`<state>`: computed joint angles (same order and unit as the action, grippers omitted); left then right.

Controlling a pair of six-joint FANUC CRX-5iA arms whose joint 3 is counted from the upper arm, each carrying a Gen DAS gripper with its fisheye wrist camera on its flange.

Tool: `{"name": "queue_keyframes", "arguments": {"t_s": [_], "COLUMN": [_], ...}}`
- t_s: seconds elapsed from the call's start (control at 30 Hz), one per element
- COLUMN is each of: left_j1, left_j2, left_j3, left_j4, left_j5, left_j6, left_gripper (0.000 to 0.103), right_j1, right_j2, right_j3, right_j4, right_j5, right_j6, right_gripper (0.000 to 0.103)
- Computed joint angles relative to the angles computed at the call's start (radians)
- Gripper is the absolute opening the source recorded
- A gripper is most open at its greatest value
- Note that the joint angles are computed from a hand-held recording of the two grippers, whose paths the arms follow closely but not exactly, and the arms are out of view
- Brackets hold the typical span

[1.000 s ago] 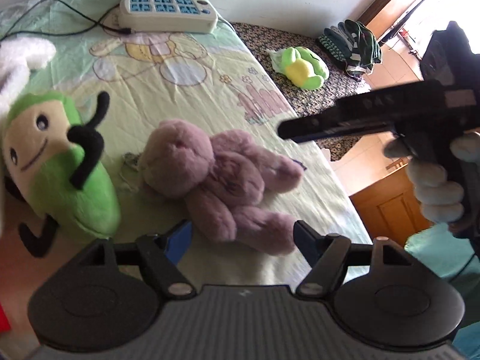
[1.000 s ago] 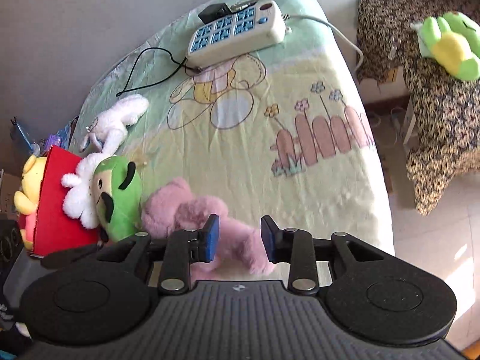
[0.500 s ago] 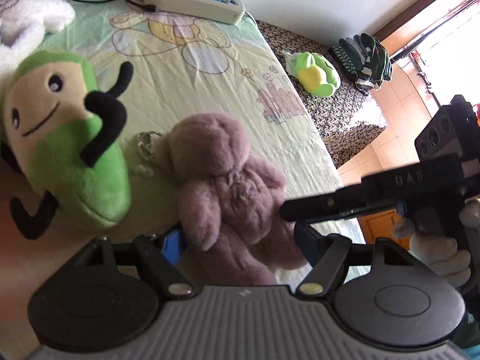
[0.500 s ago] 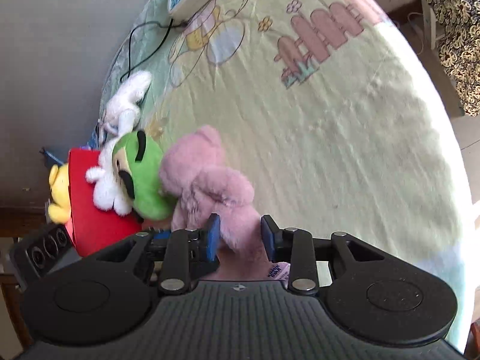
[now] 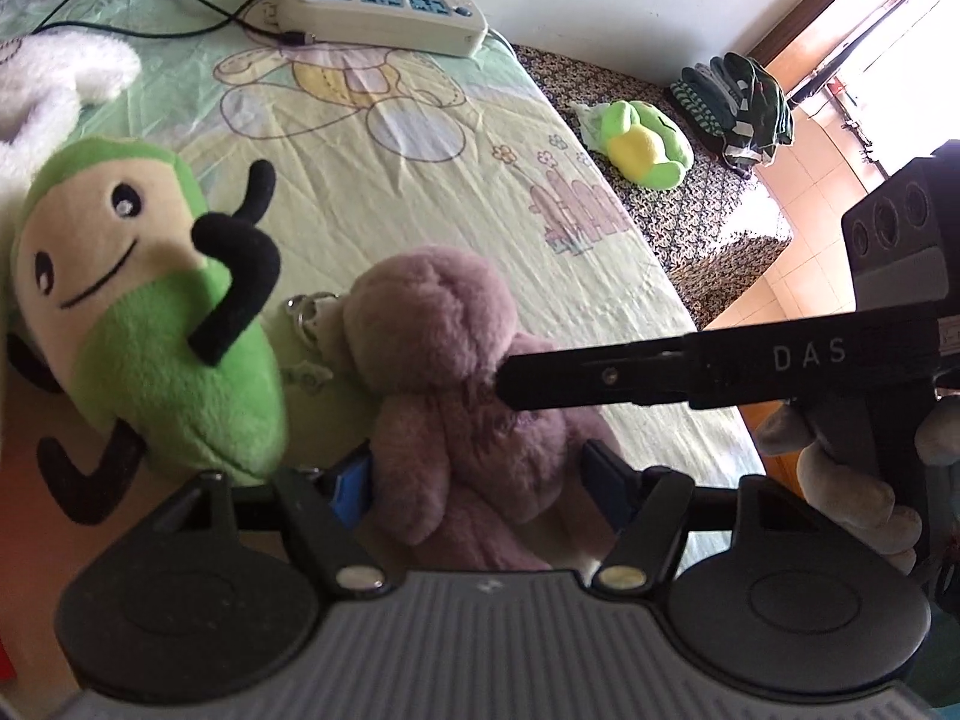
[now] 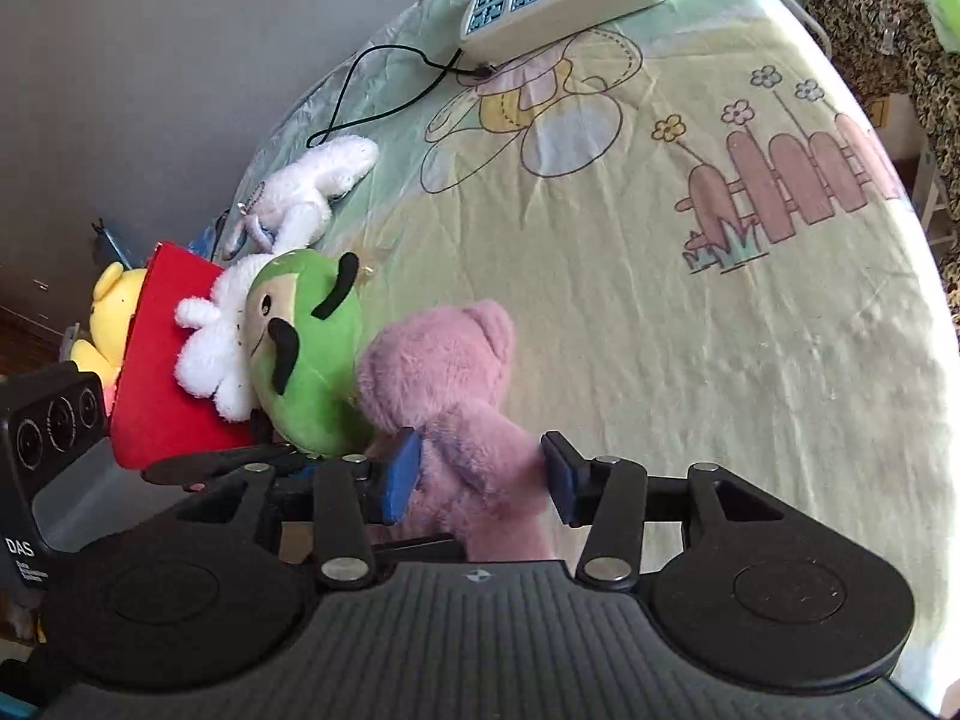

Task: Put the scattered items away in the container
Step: 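Lift the pink bunny and carry it toward the red box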

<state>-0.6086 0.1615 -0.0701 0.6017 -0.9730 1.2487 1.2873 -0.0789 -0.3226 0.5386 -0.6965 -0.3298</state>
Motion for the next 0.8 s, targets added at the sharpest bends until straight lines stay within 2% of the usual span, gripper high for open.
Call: {"name": "queue_keyframes", "arguments": {"t_s": [0.13, 0.3, 0.37, 0.57, 0.67, 0.73, 0.8], "left_j1": [0.014, 0.013, 0.007, -0.013, -0.025, -0.032, -0.043], "left_j2": [-0.013, -0.049, -0.052, -0.044, -0.054, -0.062, -0.077], "left_j3": [-0.021, -0.06, -0.063, -0.029, -0.018, -0.018, -0.021], "left_j4": [0.024, 0.033, 0.013, -0.041, -0.059, -0.045, -0.036], "left_j5": [-0.009, -0.013, -0.006, 0.0, 0.001, -0.001, 0.007], "left_j6": [-0.001, -0.05, -0.05, -0.041, -0.041, -0.047, -0.057], "left_gripper": [0.066, 0.066, 0.064, 0.061, 0.057, 0.057, 0.057], "right_j1": [0.0, 0.0, 0.002, -0.006, 0.001, 0.027, 0.064], "right_j2": [0.003, -0.022, -0.025, -0.016, -0.048, -0.065, -0.072], "right_j3": [0.006, 0.022, 0.017, -0.009, -0.057, -0.069, -0.053], "right_j4": [-0.018, -0.145, -0.161, -0.134, -0.08, -0.02, 0.026], "right_j5": [0.027, 0.047, 0.053, 0.103, 0.14, 0.113, 0.038], "right_j6": [0.009, 0.157, 0.17, 0.083, -0.033, -0.104, -0.138], "right_gripper": [0.047, 0.044, 0.044, 0.049, 0.041, 0.04, 0.04]}}
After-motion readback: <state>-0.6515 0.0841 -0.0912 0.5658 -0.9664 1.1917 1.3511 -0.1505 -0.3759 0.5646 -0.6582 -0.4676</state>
